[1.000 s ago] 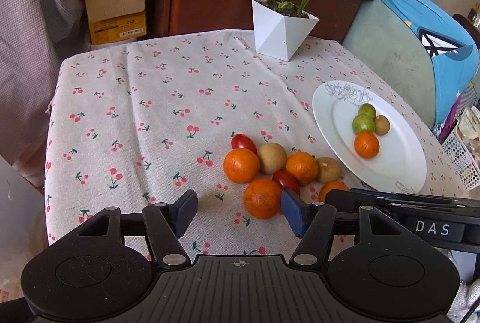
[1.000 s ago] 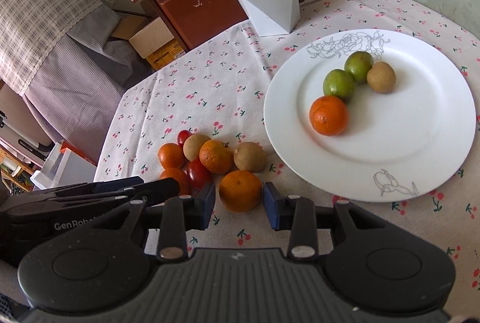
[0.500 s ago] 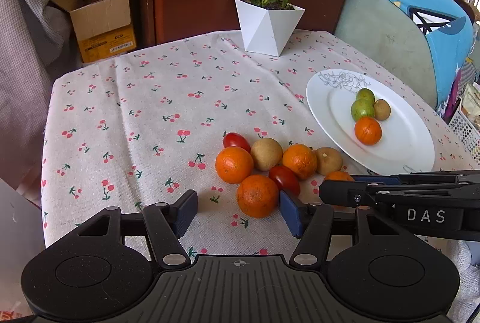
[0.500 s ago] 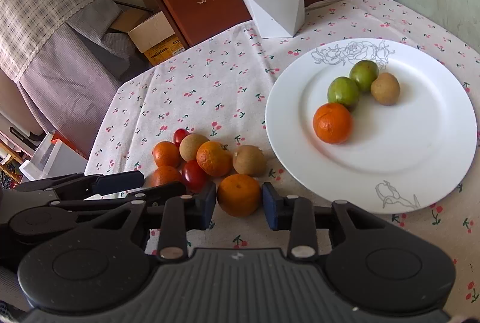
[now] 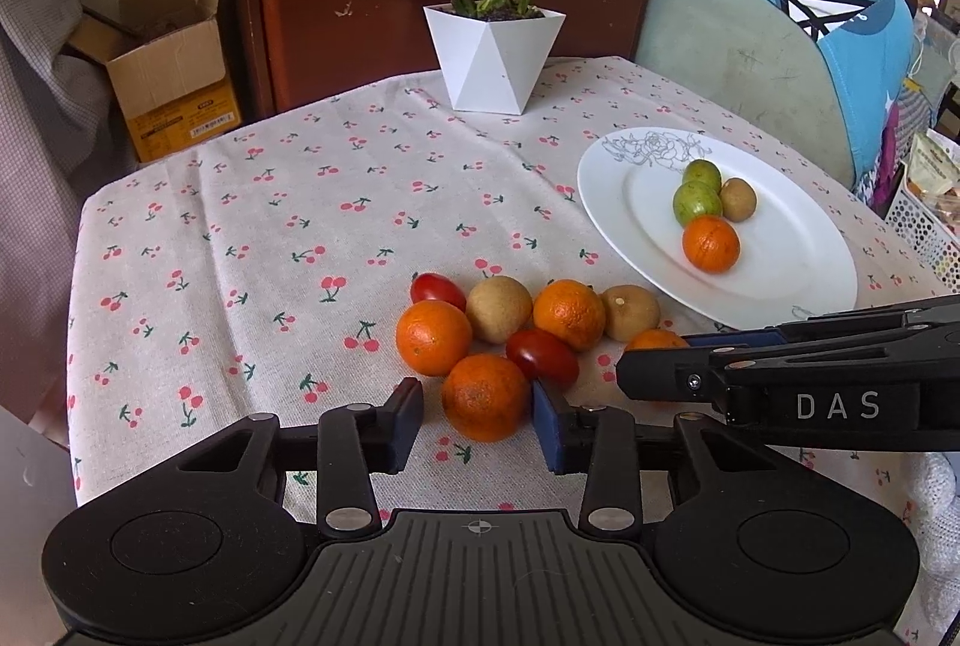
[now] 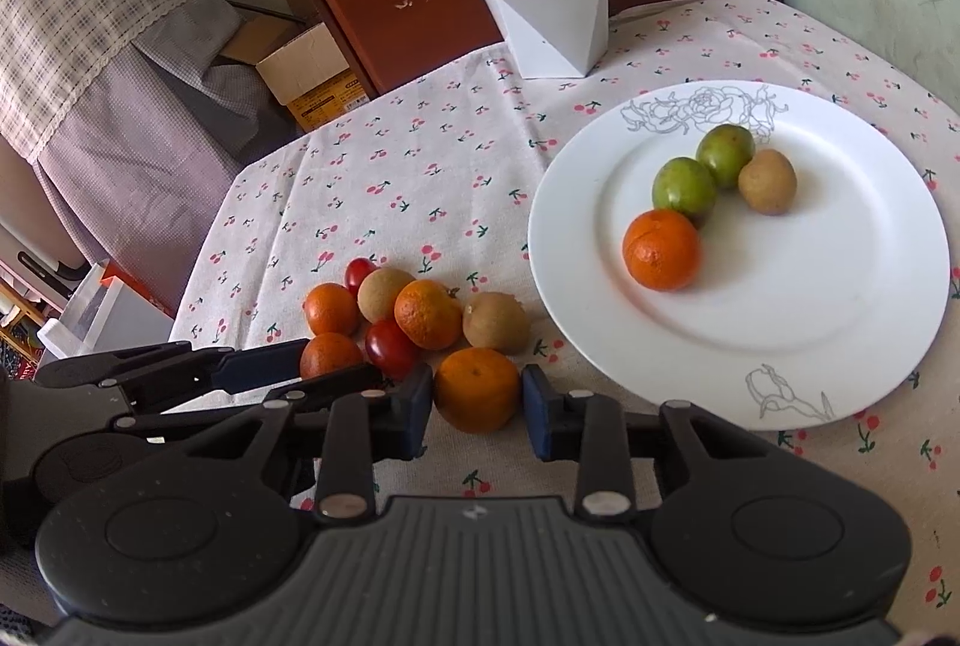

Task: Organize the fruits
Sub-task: 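Grasp an orange with the right tool while the left tool grasps another orange, then carry both oranges onto the plate and open both tools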

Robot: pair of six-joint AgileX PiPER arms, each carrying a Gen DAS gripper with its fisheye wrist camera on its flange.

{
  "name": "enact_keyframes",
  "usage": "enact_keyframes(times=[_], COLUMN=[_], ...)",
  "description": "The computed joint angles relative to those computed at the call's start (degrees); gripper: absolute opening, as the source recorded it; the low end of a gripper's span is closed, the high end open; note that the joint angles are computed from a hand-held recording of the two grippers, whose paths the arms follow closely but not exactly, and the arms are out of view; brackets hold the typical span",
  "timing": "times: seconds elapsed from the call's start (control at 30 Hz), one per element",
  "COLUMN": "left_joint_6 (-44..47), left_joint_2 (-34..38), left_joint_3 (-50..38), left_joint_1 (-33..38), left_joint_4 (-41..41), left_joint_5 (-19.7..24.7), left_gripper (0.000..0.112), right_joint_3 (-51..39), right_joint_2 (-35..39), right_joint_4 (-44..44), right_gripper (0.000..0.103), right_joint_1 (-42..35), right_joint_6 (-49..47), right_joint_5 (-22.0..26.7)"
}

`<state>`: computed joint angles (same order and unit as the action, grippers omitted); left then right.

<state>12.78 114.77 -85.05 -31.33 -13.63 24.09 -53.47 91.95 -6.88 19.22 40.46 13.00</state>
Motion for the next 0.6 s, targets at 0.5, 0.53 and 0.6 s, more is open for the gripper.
enact_keyframes(times=[0.5,0.53,0.6], left_joint_6=[0.1,-0.5,-1.8], left_joint_2=[-1.6,-1.7,-1.6], left_joint_3=[1.1,0.9,0.1], left_joint_1=[0.4,0.3,0.2], left_joint_4=[-2.6,-2.1,-1.4], left_joint_5=[-1.5,-1.4,-0.8], left_gripper=[0.028,0.028,0.028], right_joint_3=[0.6,0.6,0.7], right_joint_2=[-1.5,-1.7,-2.4], right_joint_4=[5.3,4.3,2.0], right_gripper=[0.032,0.032,0.032], right_joint_1=[-0.5,-0.4,-0.6], right_joint_6=[-5.4,-4.7,-2.5], right_joint_5=[-1.6,-1.6,-1.7])
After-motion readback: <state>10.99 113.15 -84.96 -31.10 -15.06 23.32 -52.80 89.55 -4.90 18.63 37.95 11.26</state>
